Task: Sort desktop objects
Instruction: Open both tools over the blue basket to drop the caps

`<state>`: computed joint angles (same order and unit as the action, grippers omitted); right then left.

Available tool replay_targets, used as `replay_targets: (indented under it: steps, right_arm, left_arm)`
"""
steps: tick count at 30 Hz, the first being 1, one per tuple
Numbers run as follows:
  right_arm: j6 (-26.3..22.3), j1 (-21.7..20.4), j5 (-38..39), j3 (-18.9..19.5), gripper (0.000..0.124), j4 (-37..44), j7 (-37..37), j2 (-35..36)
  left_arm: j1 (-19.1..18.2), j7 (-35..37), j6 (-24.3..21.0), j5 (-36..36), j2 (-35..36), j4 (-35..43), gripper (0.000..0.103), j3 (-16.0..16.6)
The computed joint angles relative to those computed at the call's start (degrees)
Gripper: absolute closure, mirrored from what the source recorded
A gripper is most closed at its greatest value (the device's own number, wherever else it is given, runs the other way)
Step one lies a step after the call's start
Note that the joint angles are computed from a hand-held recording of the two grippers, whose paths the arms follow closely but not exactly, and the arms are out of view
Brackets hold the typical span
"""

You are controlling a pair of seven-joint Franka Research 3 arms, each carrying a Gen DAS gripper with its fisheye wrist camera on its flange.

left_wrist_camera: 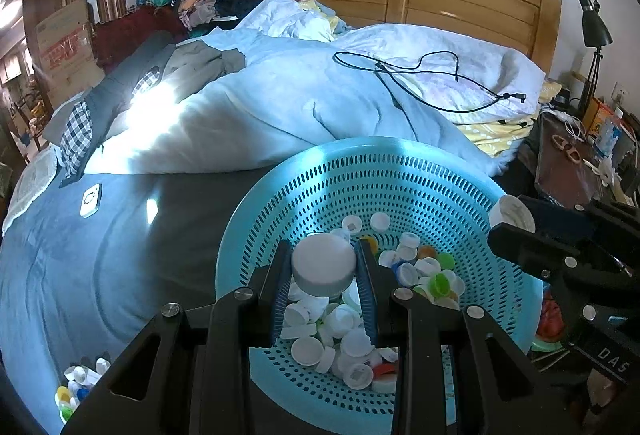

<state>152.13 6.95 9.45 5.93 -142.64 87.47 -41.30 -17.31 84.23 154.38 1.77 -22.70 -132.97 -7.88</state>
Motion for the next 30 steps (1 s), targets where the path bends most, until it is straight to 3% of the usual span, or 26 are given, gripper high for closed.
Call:
replay_targets:
  steps: [30]
  right_arm:
    - [-0.1, 0.4, -0.1, -0.2, 0.092, 0.0, -0.2, 1.0]
  left_arm:
    - [-0.2, 0.3, -0.4, -0.7, 0.3, -0.1, 0.076, 0.0]
